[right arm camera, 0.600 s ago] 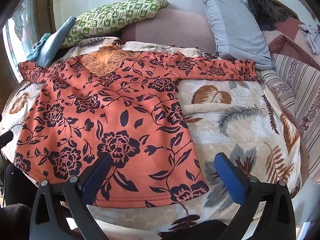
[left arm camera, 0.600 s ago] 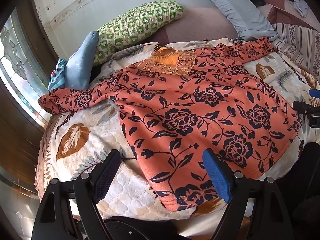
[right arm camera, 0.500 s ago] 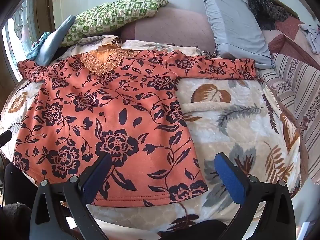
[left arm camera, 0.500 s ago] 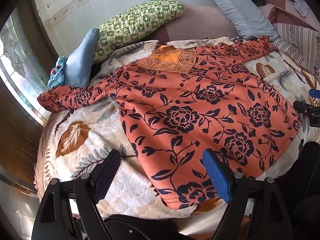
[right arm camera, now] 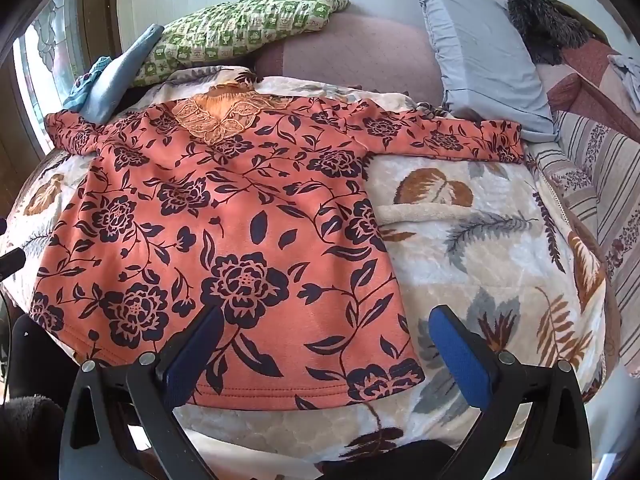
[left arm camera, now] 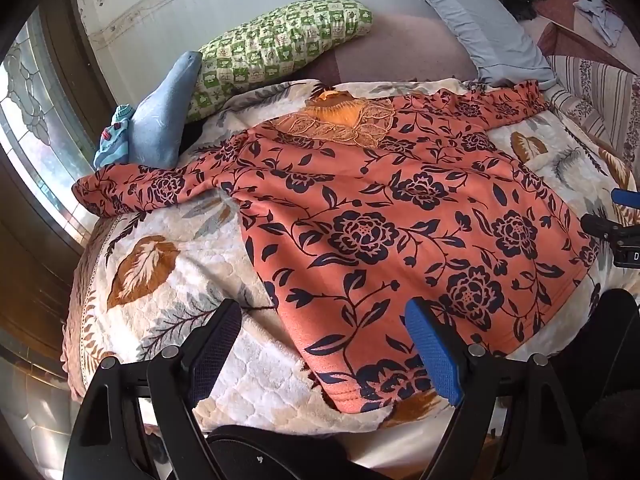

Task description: Fold small clothes

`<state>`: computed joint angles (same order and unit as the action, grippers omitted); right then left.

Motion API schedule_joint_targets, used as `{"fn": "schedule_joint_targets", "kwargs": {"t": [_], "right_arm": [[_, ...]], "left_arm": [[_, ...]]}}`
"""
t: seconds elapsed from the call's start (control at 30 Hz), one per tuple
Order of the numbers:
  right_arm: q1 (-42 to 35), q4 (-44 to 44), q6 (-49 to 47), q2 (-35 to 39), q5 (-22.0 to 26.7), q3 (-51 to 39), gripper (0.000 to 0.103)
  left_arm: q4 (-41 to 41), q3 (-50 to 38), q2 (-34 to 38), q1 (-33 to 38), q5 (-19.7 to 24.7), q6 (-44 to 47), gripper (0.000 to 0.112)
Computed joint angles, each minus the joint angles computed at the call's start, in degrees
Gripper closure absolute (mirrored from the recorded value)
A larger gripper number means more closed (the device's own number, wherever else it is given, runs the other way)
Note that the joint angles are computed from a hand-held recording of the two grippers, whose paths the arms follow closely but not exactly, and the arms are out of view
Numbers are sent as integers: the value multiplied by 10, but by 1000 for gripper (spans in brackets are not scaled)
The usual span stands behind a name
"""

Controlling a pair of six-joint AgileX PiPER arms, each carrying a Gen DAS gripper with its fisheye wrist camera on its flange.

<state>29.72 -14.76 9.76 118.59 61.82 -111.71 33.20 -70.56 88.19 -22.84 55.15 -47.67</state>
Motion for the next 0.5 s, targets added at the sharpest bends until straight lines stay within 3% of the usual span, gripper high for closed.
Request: {"fn": "schedule_joint_targets", "kwargs": {"t": [0.5], "right_arm": [[4,-2,-4,-15,-6,18,1]], "left_arm": [[-31,6,-12,10,-2,18,29]]}}
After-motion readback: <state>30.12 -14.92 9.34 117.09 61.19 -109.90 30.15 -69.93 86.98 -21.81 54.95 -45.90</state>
